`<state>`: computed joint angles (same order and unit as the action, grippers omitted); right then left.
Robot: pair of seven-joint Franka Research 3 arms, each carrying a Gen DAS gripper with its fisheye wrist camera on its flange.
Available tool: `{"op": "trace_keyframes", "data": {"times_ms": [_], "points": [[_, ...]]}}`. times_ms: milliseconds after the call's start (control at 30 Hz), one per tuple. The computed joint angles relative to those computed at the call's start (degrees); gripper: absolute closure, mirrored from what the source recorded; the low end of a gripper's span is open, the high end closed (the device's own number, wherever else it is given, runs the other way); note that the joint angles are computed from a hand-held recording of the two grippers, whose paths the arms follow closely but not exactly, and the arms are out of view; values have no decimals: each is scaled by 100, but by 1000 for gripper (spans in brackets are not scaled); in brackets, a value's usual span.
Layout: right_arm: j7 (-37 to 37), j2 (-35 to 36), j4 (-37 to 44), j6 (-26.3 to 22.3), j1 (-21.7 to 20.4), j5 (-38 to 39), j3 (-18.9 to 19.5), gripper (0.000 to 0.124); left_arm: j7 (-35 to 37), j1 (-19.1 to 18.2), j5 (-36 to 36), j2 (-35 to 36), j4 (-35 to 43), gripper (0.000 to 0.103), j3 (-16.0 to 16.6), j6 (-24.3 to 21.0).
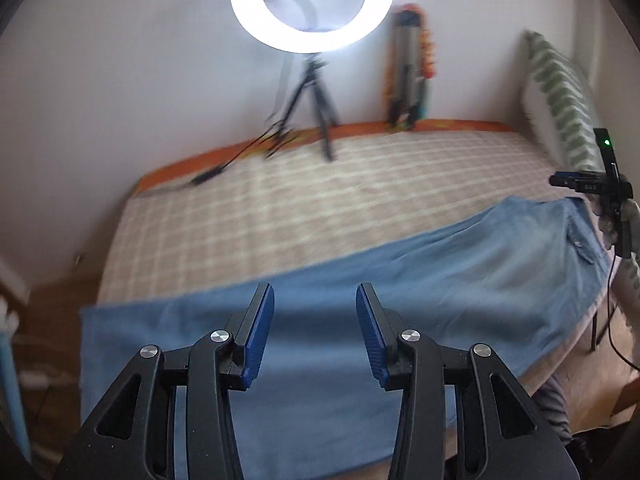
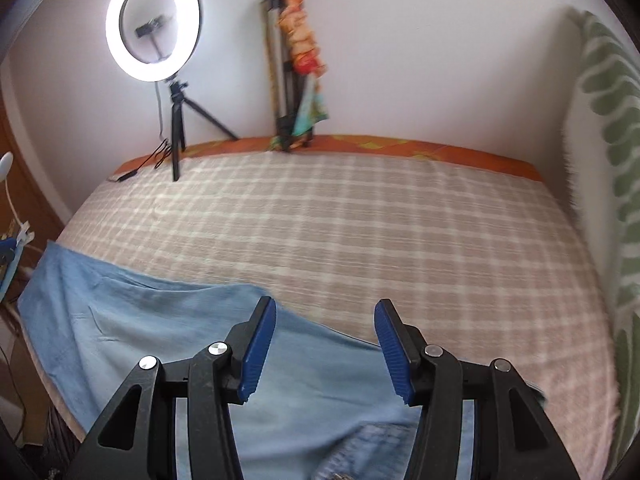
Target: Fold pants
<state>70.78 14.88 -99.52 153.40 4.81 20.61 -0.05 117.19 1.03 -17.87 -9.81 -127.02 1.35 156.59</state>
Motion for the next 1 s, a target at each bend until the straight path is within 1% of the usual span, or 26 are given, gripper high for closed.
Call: {"op": "trace_keyframes", "data": {"times_ms": [100, 167, 233, 267, 333, 433, 467, 500, 533, 567, 600, 633, 700, 800, 833, 867, 900, 933, 967, 1000], "points": [[108, 433, 524, -335, 121, -246, 8, 69, -409, 319, 226, -50, -312, 62, 126, 87], [46, 791, 966, -627, 113, -199, 99, 65, -651, 487, 332, -1, -431, 62, 198, 141], [98, 1072, 1314, -821, 174, -273, 100, 63, -760, 607, 310, 80, -508, 62, 280, 205], [150, 1254, 1541, -936, 215, -351, 81, 62, -930, 715, 417, 157, -529, 62, 284, 250], [222, 1548, 1909, -1138, 270, -472, 63, 62, -1039, 837, 398, 300, -542, 62, 329, 290], [212, 1843, 2276, -1380, 308, -548, 103, 63, -1036, 1000, 163, 469, -576, 62, 386, 320], [170, 1893, 2335, -1450, 316, -553, 133, 66, -993, 1045, 66, 539, -565, 62, 391, 331], [114, 1908, 2337, -1461, 331, -558, 159, 78, -1024, 1113, 81, 611, -563, 62, 376, 365], [122, 1925, 2356, -1470, 372, -613, 135, 85, -1092, 1172, 146, 656, -568, 62, 342, 388], [218, 1896, 2284, -1398, 494, -790, 34, 87, -1097, 1216, 143, 689, -581, 62, 320, 405], [286, 1856, 2220, -1319, 565, -913, -30, 96, -1021, 1250, 48, 740, -572, 62, 313, 411], [372, 1764, 2053, -1132, 665, -1074, -108, 109, -970, 1275, -52, 797, -563, 62, 289, 431], [537, 1582, 1768, -792, 789, -1322, -217, 117, -735, 1319, -340, 761, -637, 62, 253, 543], [801, 1530, 1743, -528, 845, -1559, -330, 121, -649, 1353, -397, 746, -687, 62, 222, 604], [942, 1580, 1820, -473, 849, -1629, -389, 124, -639, 1362, -394, 727, -712, 62, 218, 620], [1087, 1671, 1967, -518, 834, -1639, -439, 124, -626, 1363, -404, 710, -734, 62, 216, 634], [1425, 1796, 2147, -614, 926, -1888, -618, 124, -598, 1361, -421, 689, -764, 62, 218, 655], [1479, 1957, 2422, -885, 847, -1884, -598, 124, -625, 1355, -395, 676, -779, 62, 211, 672], [1321, 2050, 2620, -1136, 629, -1642, -377, 124, -589, 1349, -424, 715, -750, 62, 223, 682], [1155, 2083, 2706, -1288, 457, -1347, -213, 124, -568, 1349, -437, 724, -744, 62, 224, 684]]}}
